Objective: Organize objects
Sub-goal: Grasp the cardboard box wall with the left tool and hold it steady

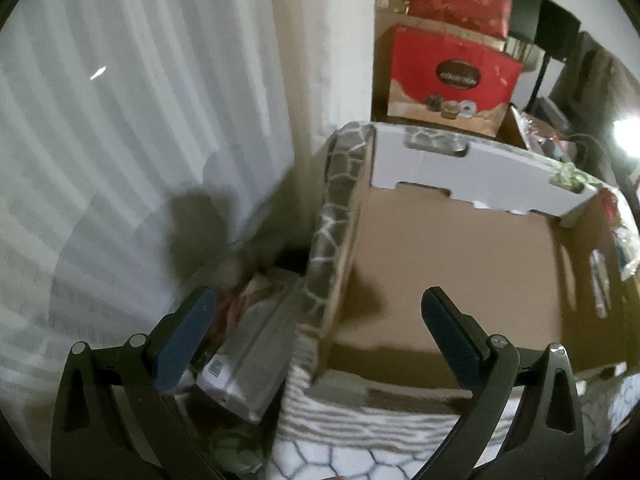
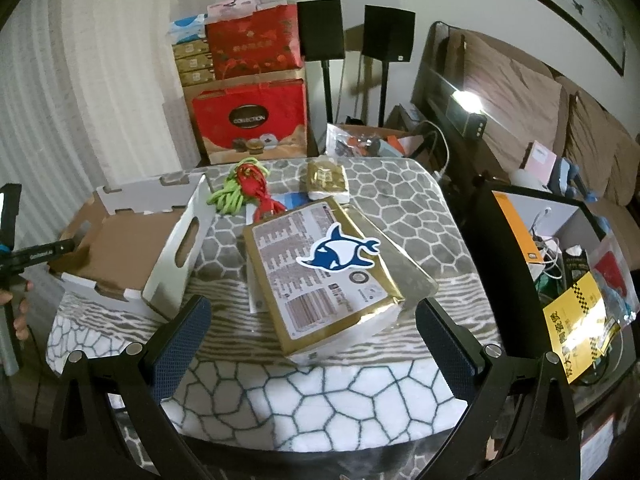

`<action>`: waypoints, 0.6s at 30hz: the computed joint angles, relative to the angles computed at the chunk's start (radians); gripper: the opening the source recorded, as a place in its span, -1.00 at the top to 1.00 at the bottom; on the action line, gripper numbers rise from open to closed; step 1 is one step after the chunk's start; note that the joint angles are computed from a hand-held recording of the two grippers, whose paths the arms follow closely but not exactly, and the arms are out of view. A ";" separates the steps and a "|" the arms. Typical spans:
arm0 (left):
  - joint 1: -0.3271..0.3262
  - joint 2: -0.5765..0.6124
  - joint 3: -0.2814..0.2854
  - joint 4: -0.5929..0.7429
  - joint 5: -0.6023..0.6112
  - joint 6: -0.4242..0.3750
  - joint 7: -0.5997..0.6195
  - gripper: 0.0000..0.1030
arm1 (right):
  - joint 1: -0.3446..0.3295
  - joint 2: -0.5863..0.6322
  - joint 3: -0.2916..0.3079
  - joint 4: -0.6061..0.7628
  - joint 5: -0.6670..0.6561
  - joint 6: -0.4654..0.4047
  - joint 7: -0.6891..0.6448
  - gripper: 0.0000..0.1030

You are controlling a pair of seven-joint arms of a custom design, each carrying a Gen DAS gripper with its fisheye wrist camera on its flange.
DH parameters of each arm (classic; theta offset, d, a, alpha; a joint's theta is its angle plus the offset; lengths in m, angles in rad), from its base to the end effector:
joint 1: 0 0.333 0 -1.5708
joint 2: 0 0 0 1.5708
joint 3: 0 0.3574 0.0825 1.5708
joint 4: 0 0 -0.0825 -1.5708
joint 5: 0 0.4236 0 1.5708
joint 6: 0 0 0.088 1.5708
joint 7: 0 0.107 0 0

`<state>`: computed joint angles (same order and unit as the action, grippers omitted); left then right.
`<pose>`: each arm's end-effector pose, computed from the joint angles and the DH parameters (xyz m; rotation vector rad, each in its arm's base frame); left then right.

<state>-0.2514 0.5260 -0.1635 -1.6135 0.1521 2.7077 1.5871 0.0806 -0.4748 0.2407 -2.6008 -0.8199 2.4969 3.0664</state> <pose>0.7237 -0.2996 0.4036 -1.3853 2.3470 -0.6510 0.4106 0.1442 0.4596 -1.2328 2.3060 -0.9099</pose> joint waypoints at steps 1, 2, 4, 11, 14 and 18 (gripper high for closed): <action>0.000 0.009 0.002 0.011 0.002 -0.012 0.003 -0.87 | -0.001 -0.005 -0.004 -0.004 0.002 -0.001 -0.001 -0.99; 0.000 0.015 0.001 0.021 0.001 -0.027 0.007 -0.73 | -0.001 -0.007 -0.005 -0.007 0.004 -0.001 -0.001 -0.99; 0.006 0.026 -0.004 0.034 -0.006 -0.055 0.020 -0.55 | -0.004 -0.017 -0.011 -0.016 0.010 0.002 -0.004 -0.99; -0.010 0.040 0.011 0.031 0.040 -0.080 0.013 0.05 | -0.035 -0.044 -0.031 -0.045 0.037 0.020 -0.023 -0.99; 0.016 0.046 -0.020 0.042 -0.010 -0.097 0.052 0.44 | -0.048 -0.051 -0.036 -0.055 0.054 0.022 -0.039 -0.99; 0.027 0.045 -0.042 0.045 -0.041 -0.107 0.121 0.75 | -0.065 -0.070 -0.037 -0.074 0.075 0.028 -0.049 -0.99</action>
